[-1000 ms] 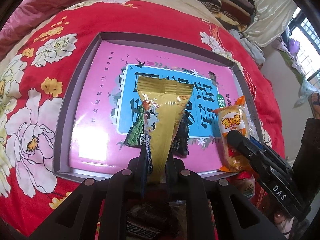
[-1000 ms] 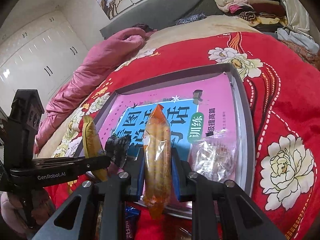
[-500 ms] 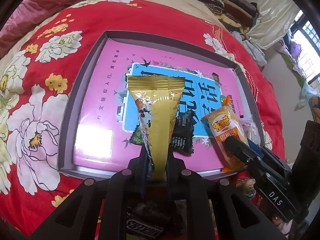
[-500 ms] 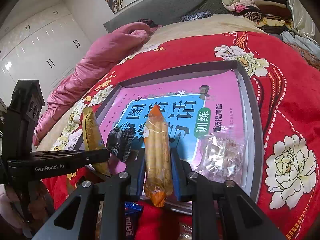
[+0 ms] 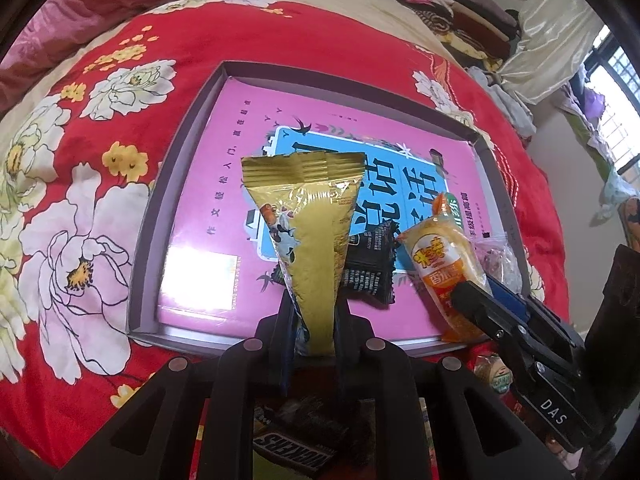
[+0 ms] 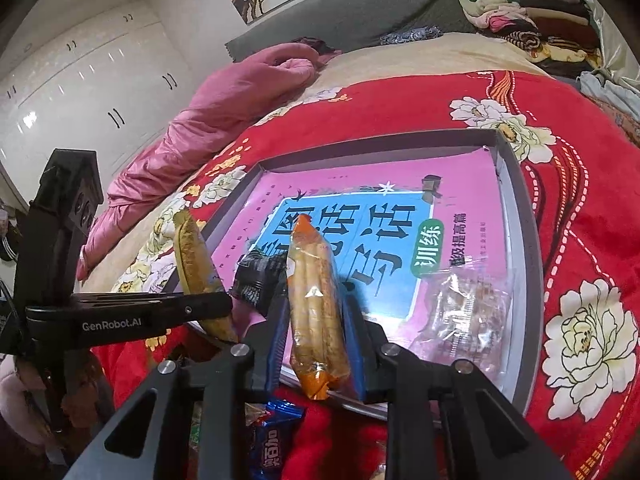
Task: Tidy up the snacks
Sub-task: 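Lower the gold wafer bar into the tray, open left while right releases bread sticks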
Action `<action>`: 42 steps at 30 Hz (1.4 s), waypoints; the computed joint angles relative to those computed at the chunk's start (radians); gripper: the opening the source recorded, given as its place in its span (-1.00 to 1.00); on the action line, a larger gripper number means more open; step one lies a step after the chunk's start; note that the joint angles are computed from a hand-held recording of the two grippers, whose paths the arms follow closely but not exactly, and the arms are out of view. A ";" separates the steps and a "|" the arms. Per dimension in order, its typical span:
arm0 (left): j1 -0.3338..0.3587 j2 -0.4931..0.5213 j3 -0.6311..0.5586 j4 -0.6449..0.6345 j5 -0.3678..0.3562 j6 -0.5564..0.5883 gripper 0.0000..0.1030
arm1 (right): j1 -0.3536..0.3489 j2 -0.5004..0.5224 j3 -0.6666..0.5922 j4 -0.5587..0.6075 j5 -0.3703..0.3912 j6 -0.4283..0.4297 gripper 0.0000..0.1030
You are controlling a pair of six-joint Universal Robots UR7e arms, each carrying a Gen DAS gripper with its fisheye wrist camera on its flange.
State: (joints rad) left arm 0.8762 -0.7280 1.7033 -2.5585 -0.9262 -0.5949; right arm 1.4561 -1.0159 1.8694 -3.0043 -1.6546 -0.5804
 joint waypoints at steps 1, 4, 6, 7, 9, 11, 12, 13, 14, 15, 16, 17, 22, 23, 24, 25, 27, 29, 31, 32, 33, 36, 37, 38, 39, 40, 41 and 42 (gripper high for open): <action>0.000 0.000 0.000 0.000 0.001 -0.001 -0.64 | 0.000 0.002 -0.002 -0.005 -0.007 0.004 -0.47; 0.000 -0.004 0.004 0.000 0.002 -0.003 -0.64 | -0.004 0.001 -0.003 -0.017 -0.011 0.022 -0.46; -0.001 -0.005 0.005 -0.001 0.002 -0.004 -0.64 | -0.006 -0.002 -0.003 -0.022 -0.012 0.028 -0.46; -0.001 -0.005 0.005 -0.001 0.002 -0.004 -0.64 | -0.007 -0.003 -0.003 -0.025 -0.014 0.030 -0.45; -0.001 -0.010 0.008 0.001 0.003 -0.006 -0.64 | -0.009 -0.006 -0.003 -0.029 -0.012 0.032 -0.43; -0.001 -0.010 0.006 0.002 0.004 -0.009 -0.64 | -0.009 -0.007 -0.004 -0.033 -0.015 0.033 -0.43; -0.001 -0.012 0.008 0.003 0.003 -0.010 -0.64 | -0.009 -0.007 -0.006 -0.031 -0.013 0.032 -0.43; -0.001 -0.013 0.008 0.003 0.003 -0.011 -0.64 | -0.010 -0.008 -0.006 -0.030 -0.014 0.031 -0.43; -0.001 -0.012 0.007 0.004 0.003 -0.012 -0.64 | -0.010 -0.009 -0.006 -0.031 -0.013 0.030 -0.43; -0.001 -0.013 0.007 0.004 0.004 -0.013 -0.64 | -0.011 -0.010 -0.004 -0.032 -0.012 0.028 -0.43; -0.002 -0.013 0.008 0.004 0.004 -0.014 -0.64 | -0.011 -0.010 -0.004 -0.032 -0.013 0.027 -0.42; -0.002 -0.014 0.008 0.005 0.006 -0.017 -0.62 | -0.010 -0.010 -0.005 -0.034 -0.014 0.026 -0.42; 0.000 -0.023 0.017 0.002 0.006 -0.029 -0.56 | -0.010 -0.010 -0.004 -0.037 -0.015 0.026 -0.42; 0.000 -0.022 0.016 0.001 0.007 -0.030 -0.55 | -0.010 -0.012 -0.002 -0.038 -0.014 0.027 -0.42; 0.000 -0.022 0.016 0.002 0.009 -0.032 -0.53 | -0.010 -0.013 -0.001 -0.038 -0.013 0.027 -0.42; -0.001 -0.022 0.016 0.003 0.011 -0.034 -0.49 | -0.010 -0.014 0.001 -0.039 -0.013 0.027 -0.42; 0.000 -0.024 0.016 0.006 0.015 -0.038 -0.44 | -0.011 -0.017 0.002 -0.039 -0.011 0.027 -0.42; 0.001 -0.026 0.018 0.008 0.015 -0.041 -0.36 | -0.011 -0.017 0.003 -0.041 -0.011 0.027 -0.42; 0.001 -0.026 0.018 0.010 0.018 -0.043 -0.32 | -0.011 -0.017 0.003 -0.041 -0.012 0.027 -0.42; 0.001 -0.027 0.018 0.011 0.019 -0.044 -0.30 | -0.011 -0.018 0.003 -0.041 -0.011 0.027 -0.42; 0.001 -0.027 0.018 0.010 0.022 -0.043 -0.29 | -0.011 -0.018 0.003 -0.042 -0.012 0.026 -0.41; -0.001 -0.029 0.020 0.010 0.026 -0.041 -0.18 | -0.012 -0.020 0.004 -0.046 -0.011 0.026 -0.41; -0.002 -0.030 0.023 0.006 0.027 -0.040 -0.14 | -0.012 -0.021 0.005 -0.050 -0.010 0.025 -0.41; -0.002 -0.031 0.023 0.006 0.027 -0.039 -0.12 | -0.012 -0.022 0.006 -0.053 -0.009 0.024 -0.41; -0.002 -0.031 0.022 0.007 0.028 -0.038 -0.11 | -0.012 -0.023 0.007 -0.052 -0.008 0.023 -0.40; -0.002 -0.032 0.023 0.008 0.030 -0.039 -0.10 | -0.012 -0.025 0.009 -0.054 -0.008 0.023 -0.39; -0.003 -0.031 0.022 0.010 0.032 -0.038 -0.08 | -0.012 -0.025 0.010 -0.057 -0.008 0.022 -0.37; -0.003 -0.031 0.022 0.010 0.032 -0.038 -0.07 | -0.012 -0.026 0.011 -0.057 -0.007 0.021 -0.35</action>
State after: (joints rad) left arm 0.8734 -0.7592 1.7253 -2.5482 -0.8944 -0.6334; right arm 1.4443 -1.0418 1.8799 -3.0613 -1.6620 -0.5598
